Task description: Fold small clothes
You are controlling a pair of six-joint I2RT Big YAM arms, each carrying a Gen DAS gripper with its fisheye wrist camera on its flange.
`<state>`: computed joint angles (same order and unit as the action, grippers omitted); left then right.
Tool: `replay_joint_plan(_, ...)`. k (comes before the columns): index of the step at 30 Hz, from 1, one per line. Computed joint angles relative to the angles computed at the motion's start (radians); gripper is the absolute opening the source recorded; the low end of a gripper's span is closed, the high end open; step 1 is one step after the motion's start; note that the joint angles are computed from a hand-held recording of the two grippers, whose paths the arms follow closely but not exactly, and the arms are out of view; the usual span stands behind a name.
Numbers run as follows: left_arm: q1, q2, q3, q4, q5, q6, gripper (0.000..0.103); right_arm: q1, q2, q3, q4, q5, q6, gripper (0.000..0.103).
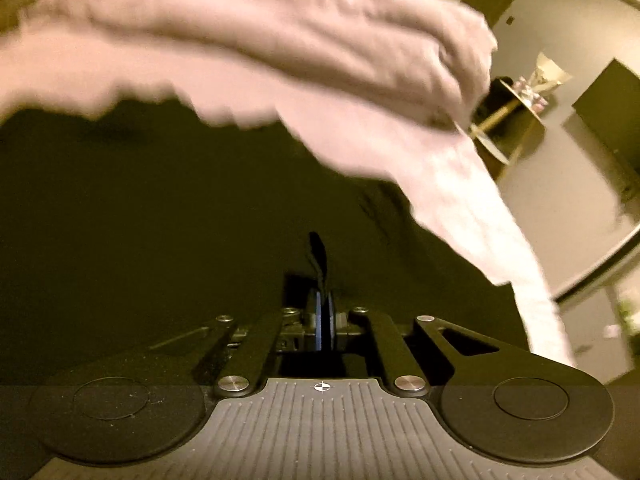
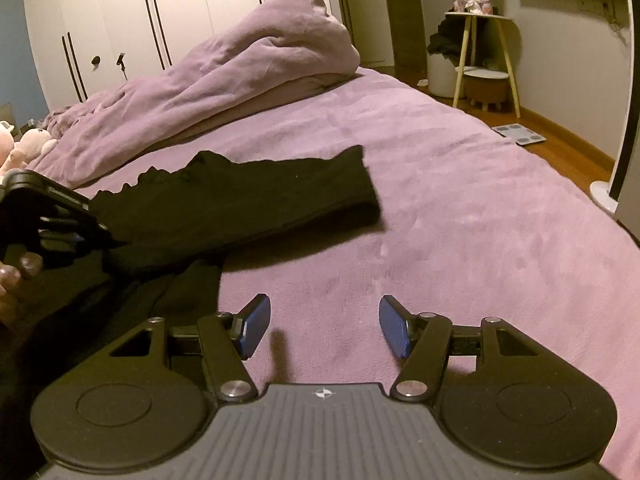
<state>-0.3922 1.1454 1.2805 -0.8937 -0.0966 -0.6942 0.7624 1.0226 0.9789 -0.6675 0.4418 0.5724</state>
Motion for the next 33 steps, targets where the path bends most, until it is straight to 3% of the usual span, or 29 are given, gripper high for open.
replay_joint_plan(3,0.051,-0.030,0.001,-0.051,-0.102,0.074,0.005,-0.027,0.004,0.029,-0.014,-0.079,0.058,0.061)
replay_joint_plan(6,0.126,-0.064,-0.024,-0.087,-0.130,0.088,0.005,-0.056,0.016,0.047,0.020,-0.196,0.120,0.061)
replay_joint_plan(10,0.199,-0.108,-0.064,-0.118,-0.162,0.135,0.005,-0.058,0.083,0.096,0.055,-0.261,0.116,0.061)
replay_joint_plan(16,0.295,-0.138,-0.113,-0.115,-0.124,0.164,0.005,-0.074,0.166,0.155,0.102,-0.349,0.183,0.061)
replay_joint_plan(20,0.322,-0.158,-0.127,-0.090,-0.099,0.144,0.005,-0.077,0.216,0.173,0.138,-0.426,0.244,0.058)
replay_joint_plan(26,0.380,-0.176,-0.120,-0.074,-0.090,0.144,0.005,-0.101,0.259,0.144,0.291,-0.511,0.412,0.054)
replay_joint_plan(30,0.426,-0.185,-0.113,-0.068,-0.102,0.150,0.005,-0.127,0.292,0.137,0.353,-0.522,0.522,0.051)
replay_joint_plan(33,0.469,-0.199,-0.116,-0.056,-0.100,0.139,0.005,-0.131,0.317,0.149,0.382,-0.505,0.553,0.050)
